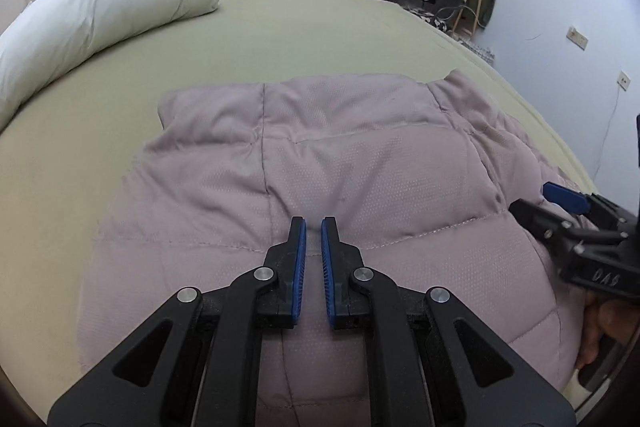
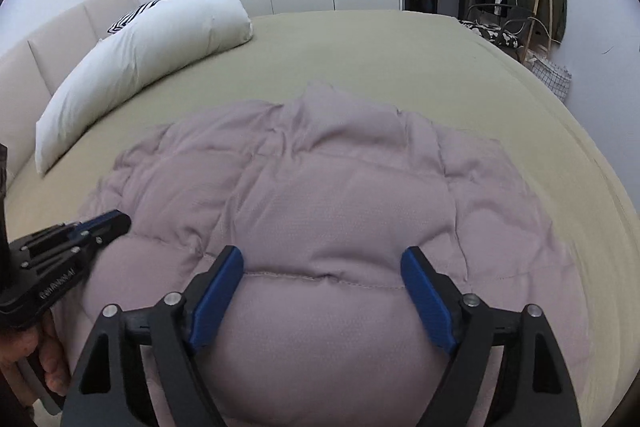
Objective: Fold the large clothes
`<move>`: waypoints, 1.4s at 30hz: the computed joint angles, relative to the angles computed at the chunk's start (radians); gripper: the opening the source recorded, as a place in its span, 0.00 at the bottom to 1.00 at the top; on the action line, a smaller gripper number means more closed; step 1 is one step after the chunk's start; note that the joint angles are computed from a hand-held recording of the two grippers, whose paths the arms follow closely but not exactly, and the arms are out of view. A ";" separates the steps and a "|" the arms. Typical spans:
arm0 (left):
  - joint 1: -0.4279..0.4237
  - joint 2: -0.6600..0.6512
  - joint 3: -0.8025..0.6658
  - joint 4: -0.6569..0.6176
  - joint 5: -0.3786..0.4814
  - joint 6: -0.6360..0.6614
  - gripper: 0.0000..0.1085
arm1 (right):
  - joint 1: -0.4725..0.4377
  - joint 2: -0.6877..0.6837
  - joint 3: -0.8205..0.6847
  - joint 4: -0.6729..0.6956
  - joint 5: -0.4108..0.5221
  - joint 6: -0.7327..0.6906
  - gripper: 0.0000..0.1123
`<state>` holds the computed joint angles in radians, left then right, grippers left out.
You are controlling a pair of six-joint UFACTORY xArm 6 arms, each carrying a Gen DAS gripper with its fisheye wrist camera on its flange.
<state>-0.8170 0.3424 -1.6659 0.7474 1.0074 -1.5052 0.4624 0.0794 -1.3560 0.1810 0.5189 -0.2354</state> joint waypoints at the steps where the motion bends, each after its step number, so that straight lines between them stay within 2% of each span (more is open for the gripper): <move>1: -0.003 -0.002 0.011 0.010 -0.003 -0.005 0.07 | 0.001 -0.009 0.035 0.018 -0.041 -0.019 0.82; 5: -0.006 0.030 -0.006 0.013 -0.002 0.001 0.07 | 0.011 0.000 0.061 -0.017 -0.091 0.015 0.85; 8: 0.004 0.032 -0.010 -0.005 -0.007 0.010 0.07 | 0.001 0.030 0.010 -0.014 -0.051 0.010 0.85; 10: -0.003 0.021 -0.018 -0.033 0.008 0.015 0.07 | -0.006 0.013 -0.013 -0.025 0.013 0.028 0.84; 12: -0.011 0.005 -0.037 -0.048 0.043 0.019 0.07 | -0.015 -0.056 0.025 0.007 0.030 0.033 0.77; 14: -0.053 -0.019 -0.040 -0.012 0.095 -0.026 0.07 | -0.025 -0.140 0.101 0.069 -0.008 -0.004 0.77; 18: -0.126 0.018 -0.094 -0.007 0.183 -0.038 0.07 | -0.034 -0.179 0.178 -0.008 0.005 0.014 0.79; 20: -0.127 0.025 -0.078 -0.001 0.169 -0.043 0.07 | -0.034 -0.182 0.226 0.035 -0.058 -0.055 0.80; 23: -0.116 0.004 -0.017 -0.001 0.111 -0.073 0.07 | -0.022 -0.175 0.253 -0.033 -0.122 -0.022 0.82; 25: -0.108 -0.004 0.001 -0.002 0.094 -0.064 0.07 | -0.025 -0.173 0.245 -0.012 -0.107 -0.033 0.82; 27: -0.108 -0.016 -0.003 -0.023 0.099 -0.058 0.07 | -0.036 -0.180 0.205 -0.014 -0.026 -0.018 0.81; 28: -0.113 -0.028 -0.006 -0.032 0.112 -0.069 0.07 | -0.043 -0.193 0.196 -0.035 -0.005 0.014 0.80; 31: -0.150 -0.061 -0.010 0.003 0.185 -0.133 0.08 | -0.079 -0.258 0.238 -0.061 -0.056 0.071 0.77; 33: -0.181 -0.071 -0.010 0.025 0.240 -0.181 0.08 | -0.110 -0.266 0.242 -0.055 -0.025 0.089 0.77; 35: -0.174 -0.073 0.018 -0.016 0.209 -0.174 0.08 | -0.128 -0.249 0.253 -0.054 0.010 0.063 0.78; 37: -0.177 -0.068 0.042 -0.016 0.189 -0.166 0.08 | -0.121 -0.268 0.314 -0.069 -0.074 0.004 0.81; 38: -0.181 -0.065 0.042 -0.006 0.194 -0.161 0.08 | -0.118 -0.269 0.318 -0.095 -0.077 0.016 0.82; 40: -0.178 -0.083 0.050 -0.025 0.186 -0.167 0.08 | -0.120 -0.262 0.282 -0.096 -0.017 0.047 0.83; 42: -0.172 -0.136 0.106 -0.033 0.141 -0.215 0.08 | -0.129 -0.258 0.235 -0.040 0.051 0.045 0.83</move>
<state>-0.9894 0.2062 -1.5598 0.7148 1.1482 -1.7202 0.3331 -0.1788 -1.1211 0.1407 0.5704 -0.1904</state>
